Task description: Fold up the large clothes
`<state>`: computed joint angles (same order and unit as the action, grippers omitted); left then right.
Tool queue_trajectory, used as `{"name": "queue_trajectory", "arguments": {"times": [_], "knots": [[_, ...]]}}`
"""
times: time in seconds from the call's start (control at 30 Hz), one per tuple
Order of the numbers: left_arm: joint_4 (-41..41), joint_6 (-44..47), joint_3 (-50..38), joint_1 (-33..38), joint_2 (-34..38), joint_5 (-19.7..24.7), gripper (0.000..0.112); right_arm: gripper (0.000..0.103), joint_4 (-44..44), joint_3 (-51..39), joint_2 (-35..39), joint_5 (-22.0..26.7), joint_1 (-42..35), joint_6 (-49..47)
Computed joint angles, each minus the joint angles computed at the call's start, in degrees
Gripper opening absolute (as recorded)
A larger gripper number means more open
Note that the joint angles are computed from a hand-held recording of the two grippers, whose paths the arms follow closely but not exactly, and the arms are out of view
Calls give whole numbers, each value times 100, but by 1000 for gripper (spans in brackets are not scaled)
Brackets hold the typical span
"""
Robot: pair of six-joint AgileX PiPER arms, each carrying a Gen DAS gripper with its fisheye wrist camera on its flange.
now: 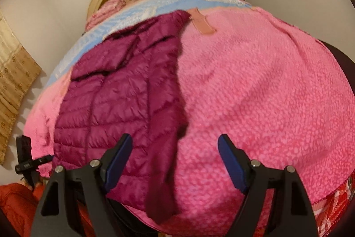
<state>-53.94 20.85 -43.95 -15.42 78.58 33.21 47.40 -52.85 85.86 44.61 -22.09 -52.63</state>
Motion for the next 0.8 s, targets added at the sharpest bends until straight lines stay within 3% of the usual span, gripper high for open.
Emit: {"name": "queue_trajectory", "arguments": {"times": [0.03,0.1,0.13,0.2,0.3,0.37,0.43,0.6,0.67,0.77,0.8], "knots": [[-30,36,2,-19,-13,10,97,79,-48,30,11,16,24,-16],[-101,106,19,-92,-48,-37,66,78,-82,129,-8,48,151,-140],[-150,120,28,-95,-49,-49,59,77,-115,170,-30,20,269,-179],[-531,433,109,1,-40,5,30,73,-293,239,-106,-117,523,-140],[-1029,895,193,92,-54,115,25,62,-773,280,-239,-156,784,56],[-799,744,93,-17,-15,103,25,47,-834,283,-270,96,752,-6],[-569,530,-36,-111,143,126,25,45,-740,316,-254,396,675,-199],[-586,379,-158,31,499,427,27,39,-820,421,-14,49,993,-37],[-684,498,-111,94,464,482,28,15,-1032,379,102,-76,1138,255],[-1183,1201,91,212,236,576,27,12,-889,450,93,-86,1068,35],[-1301,1456,154,280,76,631,16,11,-715,449,66,24,986,-84]]}}
